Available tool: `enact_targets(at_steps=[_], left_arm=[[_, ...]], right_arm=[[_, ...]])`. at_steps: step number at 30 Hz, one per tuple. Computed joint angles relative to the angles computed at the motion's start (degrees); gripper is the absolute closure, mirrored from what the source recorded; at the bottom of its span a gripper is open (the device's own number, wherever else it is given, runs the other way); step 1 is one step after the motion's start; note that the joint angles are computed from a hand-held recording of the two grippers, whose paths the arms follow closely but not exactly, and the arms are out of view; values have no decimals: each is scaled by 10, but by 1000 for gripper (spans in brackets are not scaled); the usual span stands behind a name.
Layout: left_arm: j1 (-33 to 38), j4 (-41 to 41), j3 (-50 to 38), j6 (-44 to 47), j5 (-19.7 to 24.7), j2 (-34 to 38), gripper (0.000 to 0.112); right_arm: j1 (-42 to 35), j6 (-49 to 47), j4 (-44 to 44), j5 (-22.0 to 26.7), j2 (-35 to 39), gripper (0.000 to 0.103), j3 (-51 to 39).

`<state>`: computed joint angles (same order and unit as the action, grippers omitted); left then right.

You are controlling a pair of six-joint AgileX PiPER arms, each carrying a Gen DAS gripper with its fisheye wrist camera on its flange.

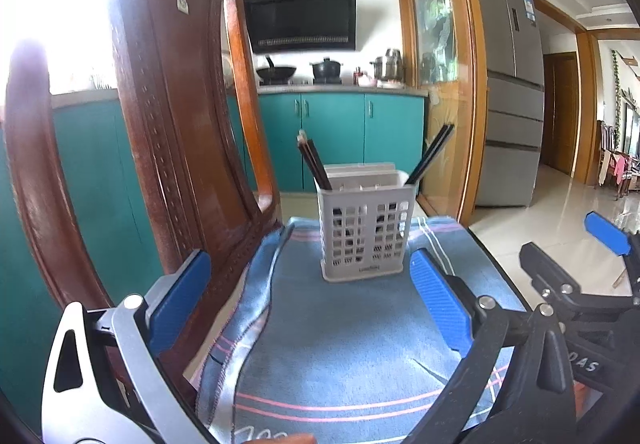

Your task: Organize utensils

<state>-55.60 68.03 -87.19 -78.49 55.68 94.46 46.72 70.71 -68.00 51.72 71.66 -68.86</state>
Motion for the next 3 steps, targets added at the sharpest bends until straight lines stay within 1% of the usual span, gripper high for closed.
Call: enact_targets(at_steps=[2,3], left_arm=[[15,-41,-12,24,-15,6,13],[26,-69,-14,39,-30,8,13]], right_arm=[[-29,-34,51,-14,18,3,-15],[-52,-69,94,-22,36,3,-30]])
